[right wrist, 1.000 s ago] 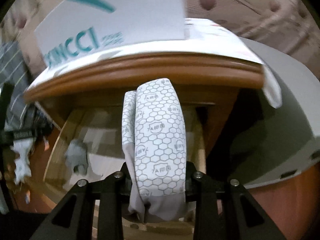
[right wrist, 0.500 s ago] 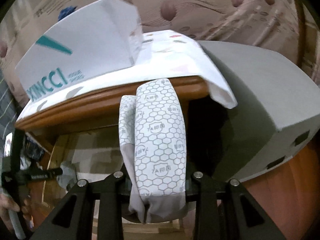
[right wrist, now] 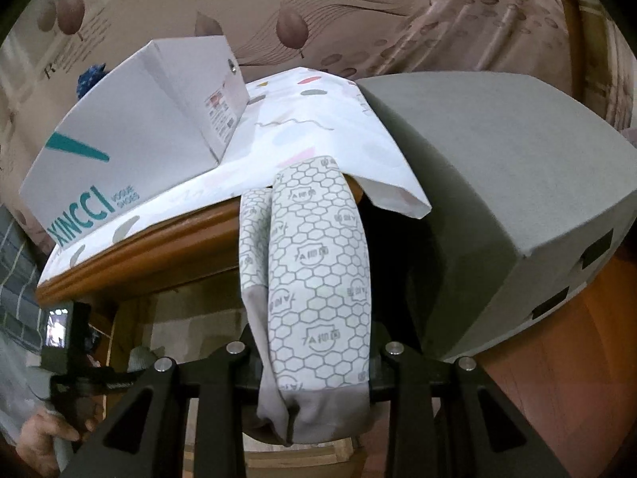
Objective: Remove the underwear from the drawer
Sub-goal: 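Reach the left gripper toward the grey ribbed sock while the right gripper holds the hexagon-print sock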
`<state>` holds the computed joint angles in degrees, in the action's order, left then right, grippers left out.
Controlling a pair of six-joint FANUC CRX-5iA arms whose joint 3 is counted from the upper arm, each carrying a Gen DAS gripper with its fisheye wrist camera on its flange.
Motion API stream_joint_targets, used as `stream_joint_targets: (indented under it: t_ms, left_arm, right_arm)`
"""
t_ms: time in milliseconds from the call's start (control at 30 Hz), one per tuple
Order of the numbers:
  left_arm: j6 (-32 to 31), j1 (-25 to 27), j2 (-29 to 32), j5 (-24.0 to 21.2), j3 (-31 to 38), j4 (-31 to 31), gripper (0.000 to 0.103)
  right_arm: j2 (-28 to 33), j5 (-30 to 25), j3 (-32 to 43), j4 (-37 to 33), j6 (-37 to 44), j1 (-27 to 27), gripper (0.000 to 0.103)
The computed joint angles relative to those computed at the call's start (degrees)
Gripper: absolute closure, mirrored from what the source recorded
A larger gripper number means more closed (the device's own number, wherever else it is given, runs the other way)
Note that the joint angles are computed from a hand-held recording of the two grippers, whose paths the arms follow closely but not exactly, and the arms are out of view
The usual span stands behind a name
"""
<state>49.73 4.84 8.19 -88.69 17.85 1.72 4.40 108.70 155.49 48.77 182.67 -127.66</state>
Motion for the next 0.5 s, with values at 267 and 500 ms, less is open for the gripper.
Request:
stream_joint_targets:
  t_ms: [267, 500]
  left_arm:
    - [1.96, -1.39, 3.61, -5.29, 3.79, -3.13, 0.014]
    - [5.79, -3.97, 5.41, -6.9, 6.02, -8.06, 0.015]
  right_arm:
    - [1.84, -1.57, 1.57, -0.99, -1.12, -0.88, 0.072]
    - [2.62, -2.69, 2.26, -1.78, -1.16, -1.42, 0.072]
